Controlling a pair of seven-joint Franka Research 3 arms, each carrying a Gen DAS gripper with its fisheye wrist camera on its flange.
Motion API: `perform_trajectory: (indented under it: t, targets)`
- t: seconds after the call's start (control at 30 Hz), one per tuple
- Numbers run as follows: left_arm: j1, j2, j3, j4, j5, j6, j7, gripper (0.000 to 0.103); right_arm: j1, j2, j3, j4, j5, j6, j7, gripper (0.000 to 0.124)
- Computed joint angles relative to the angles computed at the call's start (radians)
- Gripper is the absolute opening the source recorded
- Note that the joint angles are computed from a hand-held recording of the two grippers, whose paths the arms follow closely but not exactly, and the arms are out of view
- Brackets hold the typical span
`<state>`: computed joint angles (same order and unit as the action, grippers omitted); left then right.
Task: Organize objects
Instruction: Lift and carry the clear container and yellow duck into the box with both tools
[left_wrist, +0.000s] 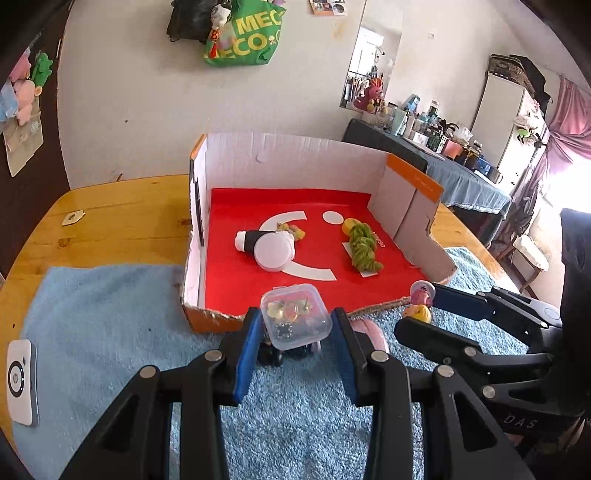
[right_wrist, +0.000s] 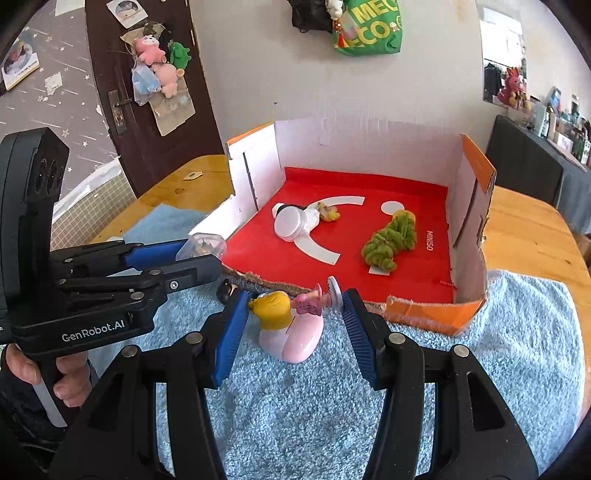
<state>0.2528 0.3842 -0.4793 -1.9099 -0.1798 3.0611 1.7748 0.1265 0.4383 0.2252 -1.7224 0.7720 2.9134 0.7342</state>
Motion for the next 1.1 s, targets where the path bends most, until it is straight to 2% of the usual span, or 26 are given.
perform_trajectory:
  t: [0.2,0.37,0.7,1.1]
  targets:
    - [-0.009,0.012,0.011,0.026,0.004,-0.016,-0.005,0.04,0.006,0.02,-0.013,0.033,-0.022,-0.013,0.024,0.051]
    - [-0.05,0.049,0.057,0.098,0.029,-0.055,-0.03,0.04,0.022,0.06,-0.04,0.099,-0.082,-0.042,0.084,0.051]
    - [-0.102,0.124,0.113,0.225,0.057,-0.134,-0.056,0.04,0.037,0.14,-0.074,0.219,-0.194,-0.114,0.207,0.051]
    - [-0.161,0.228,0.17,0.396,0.087,-0.299,-0.063,0.04,0.039,0.247,-0.102,0.383,-0.303,-0.26,0.339,0.051]
